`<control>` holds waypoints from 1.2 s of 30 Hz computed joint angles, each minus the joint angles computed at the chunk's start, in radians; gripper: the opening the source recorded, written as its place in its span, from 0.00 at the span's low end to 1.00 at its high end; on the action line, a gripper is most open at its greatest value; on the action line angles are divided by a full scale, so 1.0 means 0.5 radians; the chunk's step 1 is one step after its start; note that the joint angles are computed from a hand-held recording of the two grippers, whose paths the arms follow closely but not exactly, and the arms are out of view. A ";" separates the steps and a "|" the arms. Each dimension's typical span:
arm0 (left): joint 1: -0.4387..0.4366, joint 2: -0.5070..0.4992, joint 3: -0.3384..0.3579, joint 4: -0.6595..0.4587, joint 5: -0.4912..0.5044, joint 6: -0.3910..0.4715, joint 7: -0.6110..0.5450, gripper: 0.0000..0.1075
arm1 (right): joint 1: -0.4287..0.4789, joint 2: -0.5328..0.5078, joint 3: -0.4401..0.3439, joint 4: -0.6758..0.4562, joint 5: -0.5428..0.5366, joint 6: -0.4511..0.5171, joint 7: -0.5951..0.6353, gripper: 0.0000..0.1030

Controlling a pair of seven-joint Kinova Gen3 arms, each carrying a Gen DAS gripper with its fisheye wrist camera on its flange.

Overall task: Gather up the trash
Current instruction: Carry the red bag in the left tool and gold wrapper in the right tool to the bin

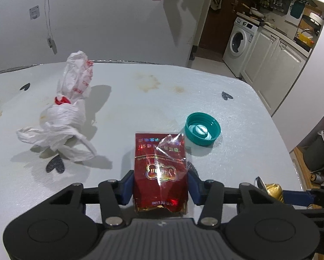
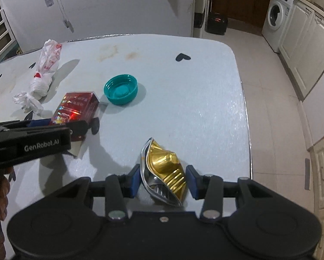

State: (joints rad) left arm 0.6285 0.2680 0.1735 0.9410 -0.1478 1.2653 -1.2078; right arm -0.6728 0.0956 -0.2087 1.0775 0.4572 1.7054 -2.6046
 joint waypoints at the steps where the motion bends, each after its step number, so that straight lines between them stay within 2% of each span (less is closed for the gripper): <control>1: -0.007 -0.017 0.000 0.007 0.007 0.002 -0.007 0.47 | -0.003 -0.001 -0.002 -0.007 -0.009 0.007 -0.007 0.43; 6: -0.043 -0.097 0.013 0.013 0.038 0.053 -0.008 0.47 | -0.044 -0.017 -0.025 -0.054 0.026 0.049 -0.077 0.43; 12: -0.061 -0.197 0.042 -0.019 0.021 0.150 -0.005 0.47 | -0.168 0.013 -0.053 -0.229 0.190 0.216 -0.099 0.39; 27: -0.092 -0.420 0.148 -0.023 -0.062 0.298 0.041 0.47 | -0.604 0.053 -0.091 -0.558 0.639 0.552 -0.193 0.39; 36: -0.044 -0.452 0.234 -0.098 -0.156 0.359 0.103 0.47 | -0.894 0.073 -0.076 -0.684 0.894 0.743 -0.230 0.39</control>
